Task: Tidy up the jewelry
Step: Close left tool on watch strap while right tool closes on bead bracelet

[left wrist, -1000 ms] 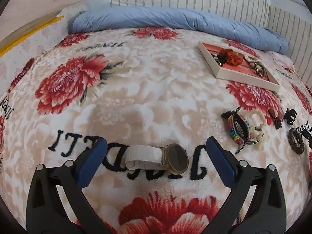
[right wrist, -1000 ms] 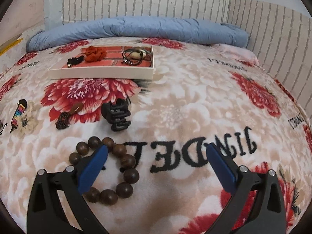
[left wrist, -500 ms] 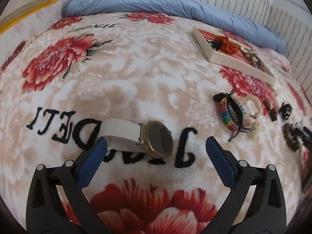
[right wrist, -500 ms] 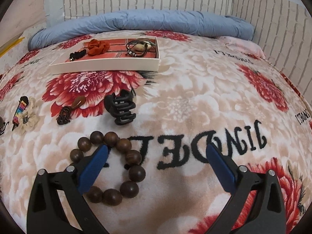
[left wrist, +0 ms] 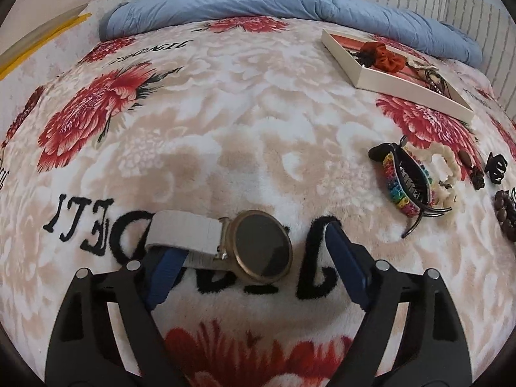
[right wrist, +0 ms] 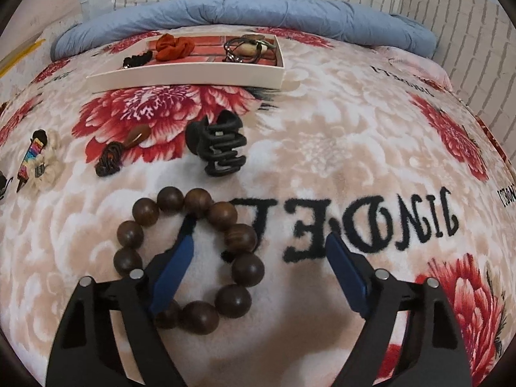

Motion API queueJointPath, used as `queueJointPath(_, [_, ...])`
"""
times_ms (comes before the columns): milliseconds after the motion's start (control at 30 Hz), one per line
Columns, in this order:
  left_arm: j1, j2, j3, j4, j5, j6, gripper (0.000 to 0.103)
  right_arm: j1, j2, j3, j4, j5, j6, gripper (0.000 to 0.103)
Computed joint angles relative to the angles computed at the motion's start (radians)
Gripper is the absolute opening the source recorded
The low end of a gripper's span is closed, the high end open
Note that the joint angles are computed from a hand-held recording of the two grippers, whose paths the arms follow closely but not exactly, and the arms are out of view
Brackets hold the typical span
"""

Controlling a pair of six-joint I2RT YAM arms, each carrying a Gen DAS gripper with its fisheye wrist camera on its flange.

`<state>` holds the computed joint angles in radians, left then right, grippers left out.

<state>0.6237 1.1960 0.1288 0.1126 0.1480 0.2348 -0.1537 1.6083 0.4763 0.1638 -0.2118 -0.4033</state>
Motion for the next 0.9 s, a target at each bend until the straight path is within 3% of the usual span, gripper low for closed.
queueJointPath(233, [0.004, 0.108, 0.037, 0.060, 0.021, -0.017, 0.070, 0.008, 0.029, 0.026, -0.012, -0.023, 0.012, 0.064])
queueJointPath(633, [0.032, 0.129, 0.043, 0.087, 0.030, -0.034, 0.047, 0.022, 0.034, 0.024, -0.003, -0.058, 0.001, 0.038])
queueJointPath(767, [0.065, 0.127, 0.047, 0.077, 0.065, -0.029, 0.045, 0.026, 0.029, 0.022, -0.001, -0.065, -0.004, 0.029])
queueJointPath(900, [0.049, 0.088, 0.023, 0.084, 0.052, -0.031, 0.040, 0.012, 0.022, 0.019, 0.000, -0.088, -0.004, 0.028])
